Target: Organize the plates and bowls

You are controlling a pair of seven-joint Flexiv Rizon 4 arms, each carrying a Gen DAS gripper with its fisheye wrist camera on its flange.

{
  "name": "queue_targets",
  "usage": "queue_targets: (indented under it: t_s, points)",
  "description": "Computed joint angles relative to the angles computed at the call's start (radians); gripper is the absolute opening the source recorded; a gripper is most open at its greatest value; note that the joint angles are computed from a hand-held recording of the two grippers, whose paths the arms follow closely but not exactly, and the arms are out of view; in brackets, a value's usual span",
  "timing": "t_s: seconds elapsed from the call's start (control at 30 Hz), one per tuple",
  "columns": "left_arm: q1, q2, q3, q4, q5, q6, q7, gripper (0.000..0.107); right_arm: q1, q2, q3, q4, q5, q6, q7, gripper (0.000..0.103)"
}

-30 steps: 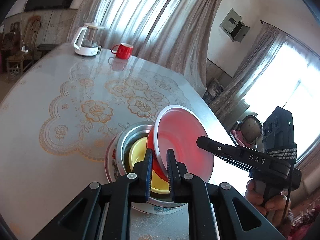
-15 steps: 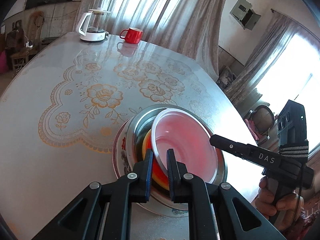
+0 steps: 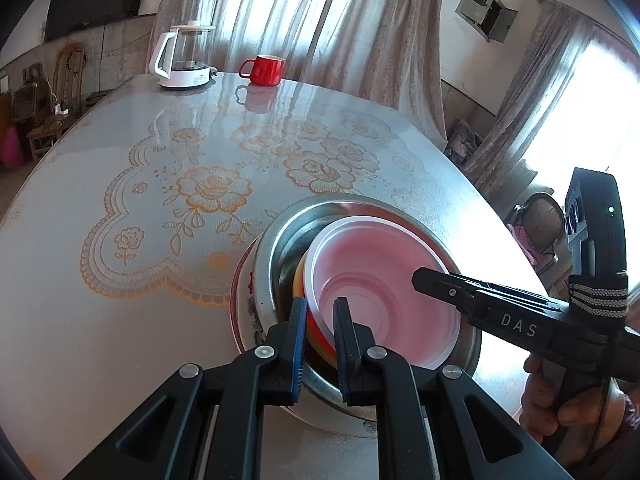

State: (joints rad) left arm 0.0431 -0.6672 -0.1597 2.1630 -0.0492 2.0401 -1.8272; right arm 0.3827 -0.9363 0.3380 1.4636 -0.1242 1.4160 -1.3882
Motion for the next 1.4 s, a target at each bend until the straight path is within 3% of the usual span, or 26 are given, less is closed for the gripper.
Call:
queue_targets:
  t_s: [0.23,0.3,0.4,0.7,1.4]
  points:
    - [0.021,-0.011,-0.020,-0.012,0.018,-0.005,0.003,0.015,0.092,0.021,-0.133,0.041,-0.061,0.045,0.043,0.013]
    - [-0.005,-0.012,0.002,-0.016,0.002,-0.005,0.009,0.016,0.113,0.026,-0.167,0.052,-0.082,0.054,0.066,0.013]
    - [-0.046,-0.014,0.036,-0.020,-0.028,0.000,0.021,0.016,0.104,0.025,-0.158,0.054,-0.102,0.057,0.075,0.013]
    - [-0.055,-0.014,0.041,-0.008,-0.042,0.023,0.027,0.016,0.088,0.026,-0.139,0.068,-0.114,0.081,0.102,0.020]
    - [-0.177,0.004,0.135,0.068,-0.177,0.130,0.036,0.021,0.222,0.080,-0.327,0.227,-0.138,0.303,0.237,0.027]
